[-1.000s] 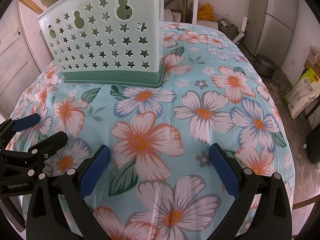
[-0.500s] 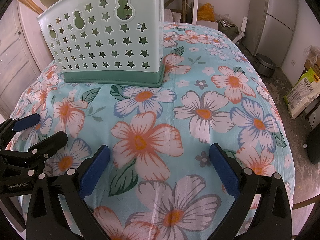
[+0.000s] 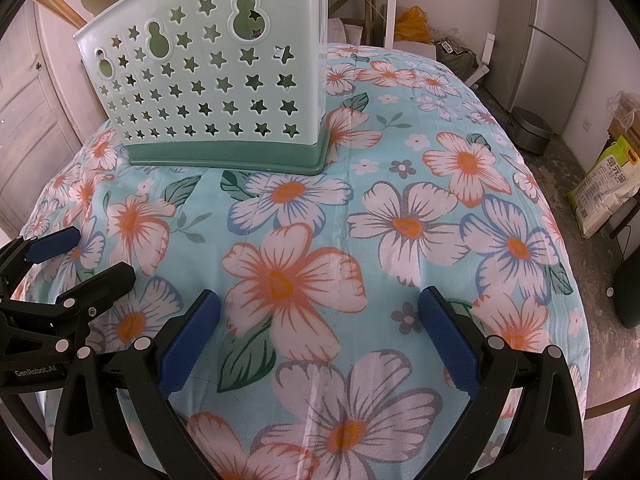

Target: Organize utensils

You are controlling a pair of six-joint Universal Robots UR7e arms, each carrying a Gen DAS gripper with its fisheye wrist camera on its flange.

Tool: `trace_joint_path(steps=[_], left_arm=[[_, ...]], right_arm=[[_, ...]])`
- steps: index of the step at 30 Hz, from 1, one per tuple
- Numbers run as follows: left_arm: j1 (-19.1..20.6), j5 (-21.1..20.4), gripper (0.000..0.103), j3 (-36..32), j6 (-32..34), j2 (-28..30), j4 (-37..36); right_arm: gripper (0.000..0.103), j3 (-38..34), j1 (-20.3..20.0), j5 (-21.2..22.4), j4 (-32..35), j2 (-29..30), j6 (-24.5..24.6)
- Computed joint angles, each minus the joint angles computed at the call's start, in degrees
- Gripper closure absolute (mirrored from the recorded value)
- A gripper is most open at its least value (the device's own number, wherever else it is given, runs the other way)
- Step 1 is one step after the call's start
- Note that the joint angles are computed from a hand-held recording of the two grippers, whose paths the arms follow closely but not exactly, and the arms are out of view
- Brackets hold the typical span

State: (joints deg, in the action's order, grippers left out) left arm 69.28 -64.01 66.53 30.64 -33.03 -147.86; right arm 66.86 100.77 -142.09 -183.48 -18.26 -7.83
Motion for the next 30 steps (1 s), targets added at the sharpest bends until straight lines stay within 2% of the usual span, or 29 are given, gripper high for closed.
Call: trace_joint_path(steps=[30], left_arm=[[0.19,-0.08,0.008,-0.1,-0.05,-0.03,0.04]], right_arm=[[0.006,-0.7,-0.28,0.27,0.23,0.26,-0.13]])
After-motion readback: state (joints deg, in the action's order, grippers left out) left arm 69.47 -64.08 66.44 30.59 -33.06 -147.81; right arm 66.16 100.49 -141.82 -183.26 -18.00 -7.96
